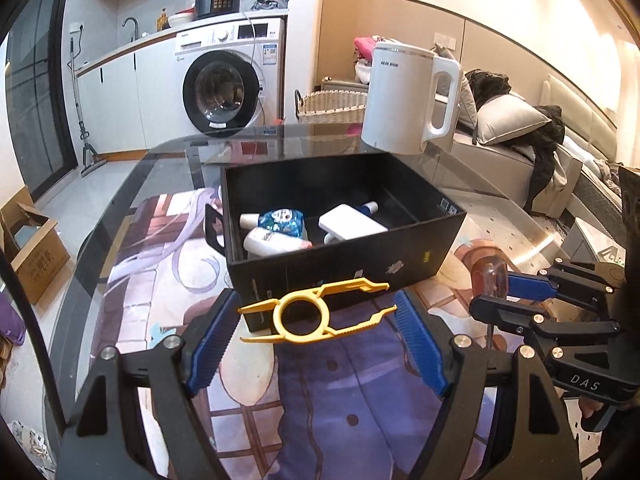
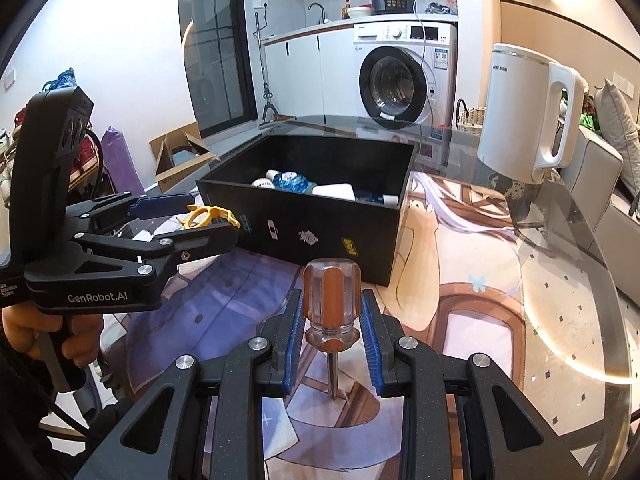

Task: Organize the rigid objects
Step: 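Carry the screwdriver with right gripper while left gripper carries the yellow opener over the box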

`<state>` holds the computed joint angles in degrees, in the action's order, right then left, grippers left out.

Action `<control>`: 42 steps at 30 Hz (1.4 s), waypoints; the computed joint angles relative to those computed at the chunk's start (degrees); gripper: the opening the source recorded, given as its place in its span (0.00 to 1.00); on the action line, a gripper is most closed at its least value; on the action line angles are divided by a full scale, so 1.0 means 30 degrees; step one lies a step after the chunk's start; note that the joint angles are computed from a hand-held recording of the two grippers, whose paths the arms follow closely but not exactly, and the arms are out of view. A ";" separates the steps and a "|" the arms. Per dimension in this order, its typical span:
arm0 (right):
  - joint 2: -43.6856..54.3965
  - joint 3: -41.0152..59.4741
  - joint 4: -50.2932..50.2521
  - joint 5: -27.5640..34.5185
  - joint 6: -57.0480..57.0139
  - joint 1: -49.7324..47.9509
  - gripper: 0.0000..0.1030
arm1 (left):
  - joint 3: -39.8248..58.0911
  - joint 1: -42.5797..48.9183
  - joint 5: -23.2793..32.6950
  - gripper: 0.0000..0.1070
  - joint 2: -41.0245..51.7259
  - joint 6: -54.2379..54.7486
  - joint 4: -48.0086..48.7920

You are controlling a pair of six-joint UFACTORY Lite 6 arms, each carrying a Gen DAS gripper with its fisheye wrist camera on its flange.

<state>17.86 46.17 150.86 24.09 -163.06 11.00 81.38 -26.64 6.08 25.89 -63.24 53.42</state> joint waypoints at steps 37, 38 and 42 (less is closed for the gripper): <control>-0.0755 0.4538 -0.4536 -0.0676 0.4567 0.0113 0.26 | 0.6243 0.0002 0.2113 0.74 0.2476 -0.0205 0.1625; -0.0647 0.4734 -0.4581 -0.0755 0.4620 0.0148 0.26 | 0.6459 0.0006 0.2164 0.74 0.2624 -0.0286 0.1722; -0.0118 0.5552 -0.4995 -0.0812 0.5050 0.0153 0.26 | 0.7251 0.0078 0.2321 0.74 0.3269 0.0115 0.1309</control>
